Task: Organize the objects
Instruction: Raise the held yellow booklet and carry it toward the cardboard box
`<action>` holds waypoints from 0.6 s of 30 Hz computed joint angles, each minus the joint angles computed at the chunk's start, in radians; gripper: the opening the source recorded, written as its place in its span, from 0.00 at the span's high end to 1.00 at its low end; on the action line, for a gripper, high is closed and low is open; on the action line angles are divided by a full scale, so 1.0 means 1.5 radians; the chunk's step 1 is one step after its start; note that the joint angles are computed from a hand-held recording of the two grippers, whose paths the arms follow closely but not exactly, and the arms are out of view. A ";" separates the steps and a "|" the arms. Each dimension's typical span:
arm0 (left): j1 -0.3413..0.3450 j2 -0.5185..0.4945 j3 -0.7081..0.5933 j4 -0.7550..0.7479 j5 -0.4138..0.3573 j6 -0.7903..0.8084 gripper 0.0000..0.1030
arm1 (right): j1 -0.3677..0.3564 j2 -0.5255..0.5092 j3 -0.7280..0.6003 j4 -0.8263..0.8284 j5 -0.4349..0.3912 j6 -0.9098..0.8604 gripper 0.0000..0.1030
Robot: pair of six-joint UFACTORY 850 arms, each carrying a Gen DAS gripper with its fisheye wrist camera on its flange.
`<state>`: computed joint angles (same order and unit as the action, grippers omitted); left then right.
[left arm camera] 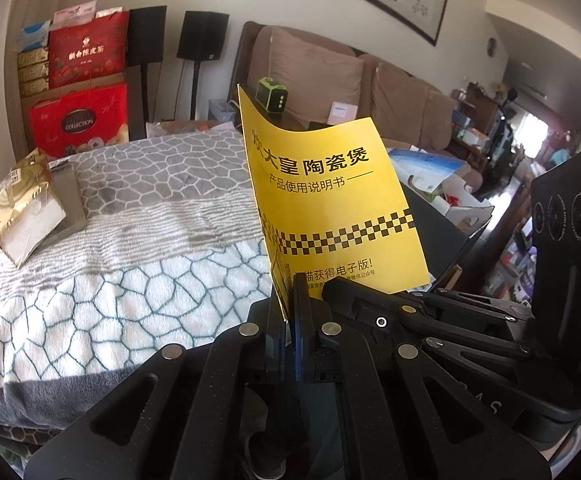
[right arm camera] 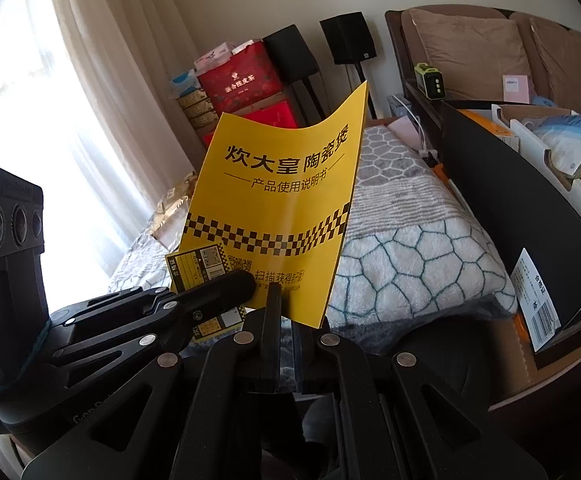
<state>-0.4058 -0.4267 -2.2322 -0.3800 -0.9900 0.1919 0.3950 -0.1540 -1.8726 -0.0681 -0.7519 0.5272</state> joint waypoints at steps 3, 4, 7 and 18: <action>0.000 -0.013 -0.024 -0.008 -0.012 0.012 0.97 | -0.009 0.006 0.005 0.021 0.007 -0.007 0.97; 0.000 -0.020 -0.038 -0.010 -0.021 0.013 0.97 | -0.013 0.008 0.008 0.031 0.011 -0.009 0.97; -0.001 -0.029 -0.061 -0.018 -0.027 0.023 0.97 | -0.022 0.016 0.015 0.050 0.026 -0.014 0.96; -0.021 -0.019 -0.050 0.027 0.016 0.037 0.97 | 0.002 0.008 -0.006 -0.063 0.012 0.037 0.96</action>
<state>-0.4380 -0.4547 -2.3078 -0.3400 -0.9660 0.2478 0.3981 -0.1417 -1.8817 -0.1624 -0.7341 0.5824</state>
